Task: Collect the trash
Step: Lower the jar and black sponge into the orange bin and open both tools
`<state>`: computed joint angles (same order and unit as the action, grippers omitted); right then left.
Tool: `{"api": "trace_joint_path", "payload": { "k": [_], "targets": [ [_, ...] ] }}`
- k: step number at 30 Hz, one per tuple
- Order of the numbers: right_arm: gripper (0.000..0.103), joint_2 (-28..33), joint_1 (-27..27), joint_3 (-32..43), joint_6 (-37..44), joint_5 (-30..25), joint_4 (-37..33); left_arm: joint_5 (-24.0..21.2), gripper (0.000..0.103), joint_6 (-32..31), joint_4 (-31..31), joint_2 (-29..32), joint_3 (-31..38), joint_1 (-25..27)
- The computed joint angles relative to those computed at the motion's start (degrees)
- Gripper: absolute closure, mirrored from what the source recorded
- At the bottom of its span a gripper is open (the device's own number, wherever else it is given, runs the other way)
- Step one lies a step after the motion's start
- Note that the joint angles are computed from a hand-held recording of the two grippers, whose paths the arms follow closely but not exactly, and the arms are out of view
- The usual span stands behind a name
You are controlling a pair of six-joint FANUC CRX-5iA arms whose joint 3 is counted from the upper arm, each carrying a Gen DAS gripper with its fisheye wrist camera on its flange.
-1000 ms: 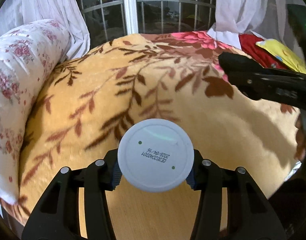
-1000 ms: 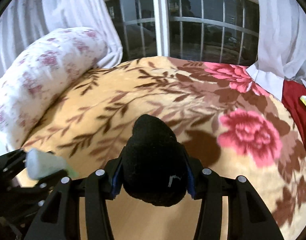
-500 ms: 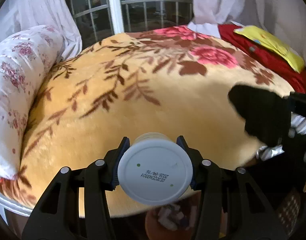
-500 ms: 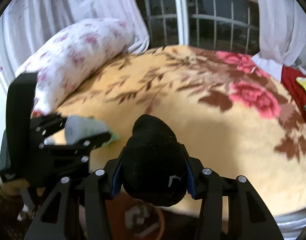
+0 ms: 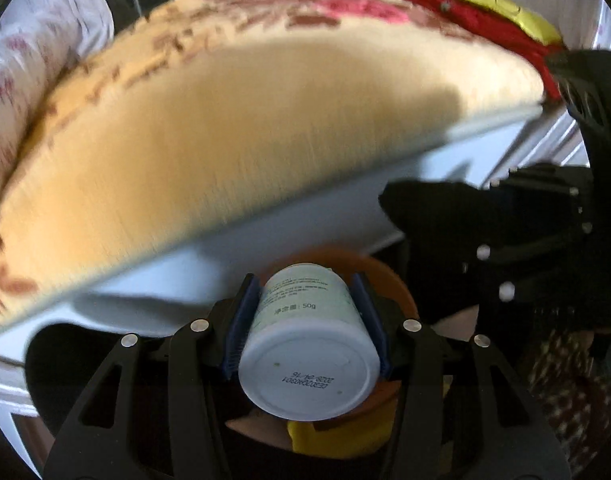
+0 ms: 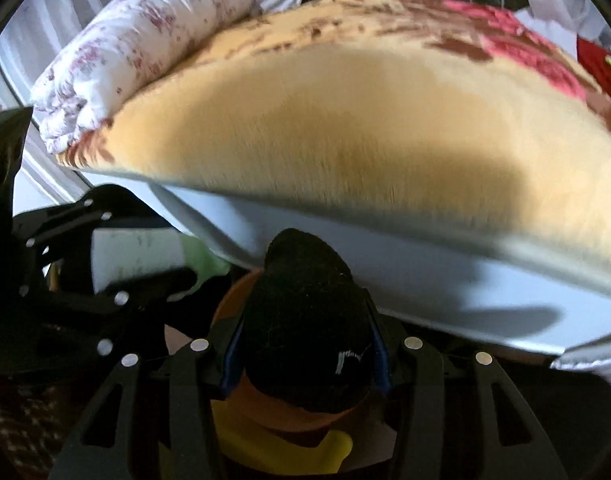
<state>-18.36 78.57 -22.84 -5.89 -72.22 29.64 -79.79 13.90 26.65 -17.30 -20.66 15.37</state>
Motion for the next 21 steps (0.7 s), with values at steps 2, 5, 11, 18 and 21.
{"api": "trace_joint_path", "payload": {
  "k": [2, 5, 11, 18, 21],
  "targets": [
    [0.054, 0.01, 0.11, -0.70, -0.73, 0.98, -1.17, -0.85, 0.055, 0.22, -1.58, 0.31, -0.05, 0.34],
    [0.054, 0.29, -0.02, -1.27, -0.55, 3.05, -3.23, -0.48, 0.055, 0.71, -3.77, 0.66, -0.35, 0.58],
    [0.052, 1.42, -1.41, -1.13, 1.88, 6.10, -6.78, -0.09, 0.055, 1.73, -5.15, 0.92, -0.57, 0.98],
    [0.028, 1.65, -1.16, -0.76, 1.68, 4.91, -7.44, 1.10, 0.035, 3.71, -6.47, 0.13, -0.40, 0.52],
    [0.026, 0.85, -1.00, -1.27, 0.46, 4.73, -7.23, 1.24, 0.032, 3.96, -6.70, -0.65, -0.71, 0.52]
  ]
}}
